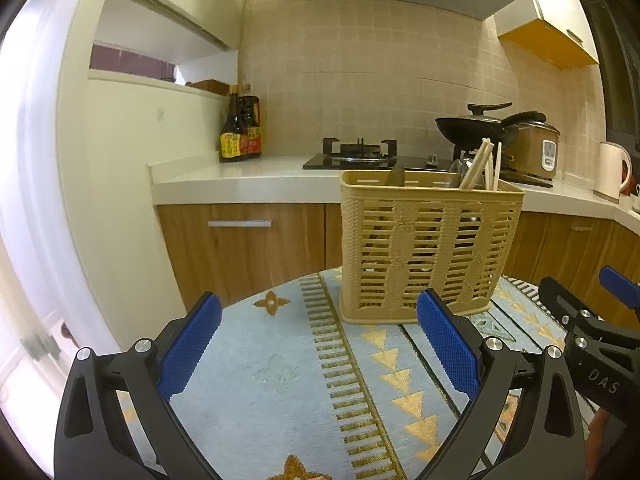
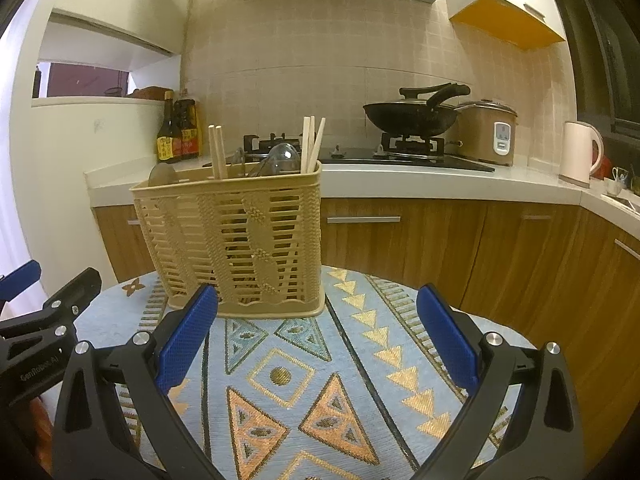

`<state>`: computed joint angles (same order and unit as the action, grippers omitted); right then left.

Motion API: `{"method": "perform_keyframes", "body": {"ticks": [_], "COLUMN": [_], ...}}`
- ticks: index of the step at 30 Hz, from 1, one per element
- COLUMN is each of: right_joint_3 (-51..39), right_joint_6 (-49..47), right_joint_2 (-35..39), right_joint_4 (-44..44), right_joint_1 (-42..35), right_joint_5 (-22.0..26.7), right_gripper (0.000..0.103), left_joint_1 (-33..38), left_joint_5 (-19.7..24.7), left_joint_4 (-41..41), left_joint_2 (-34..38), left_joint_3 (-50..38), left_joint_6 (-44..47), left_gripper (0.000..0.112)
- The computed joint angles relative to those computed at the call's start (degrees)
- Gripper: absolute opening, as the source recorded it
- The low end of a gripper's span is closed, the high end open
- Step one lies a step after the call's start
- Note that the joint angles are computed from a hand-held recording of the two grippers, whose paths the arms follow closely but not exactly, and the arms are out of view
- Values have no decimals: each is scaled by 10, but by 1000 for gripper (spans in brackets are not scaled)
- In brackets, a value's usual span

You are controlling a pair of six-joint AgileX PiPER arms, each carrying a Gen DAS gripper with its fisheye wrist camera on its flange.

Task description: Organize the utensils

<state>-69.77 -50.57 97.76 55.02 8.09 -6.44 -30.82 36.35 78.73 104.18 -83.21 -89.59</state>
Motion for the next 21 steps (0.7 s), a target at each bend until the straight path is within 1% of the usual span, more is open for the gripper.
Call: {"method": "perform_keyframes", "body": {"ticks": [6,8,10,13,15,17,19,21], "right_joint_3": [-4,-8,-13,-15,-19,-22,-26,-28], "right_joint_6": [-20,-50,-96,-94,-94,-111,-164,-180], "right_joint_2": [3,6,8,10,13,16,19,20], "right_joint_4": [21,50,98,101,104,124,182,203], "right_joint_1": [-2,-2,-4,-8,-11,-13,-17,-21], "right_joint_5": [4,6,11,16,21,23,30,36], "right_gripper": [95,95,95,95,95,95,95,95], "left_joint_1": [4,5,4,6,11,21,22,24], "left_joint_5": [-10,-12,-7,-8,-16,-38,-34,-42], "left_joint_4": [-25,-31,-30,-32,-53,-80,-68,-54], "left_joint_2": [2,3,5,5,5,3,3,-2], "left_joint_3": [-7,-9,-11,-11,-15,-15,-12,-3], "left_joint_6": [22,26,27,26,39,54,36,21], "left_gripper": [95,95,95,95,95,95,95,95]}}
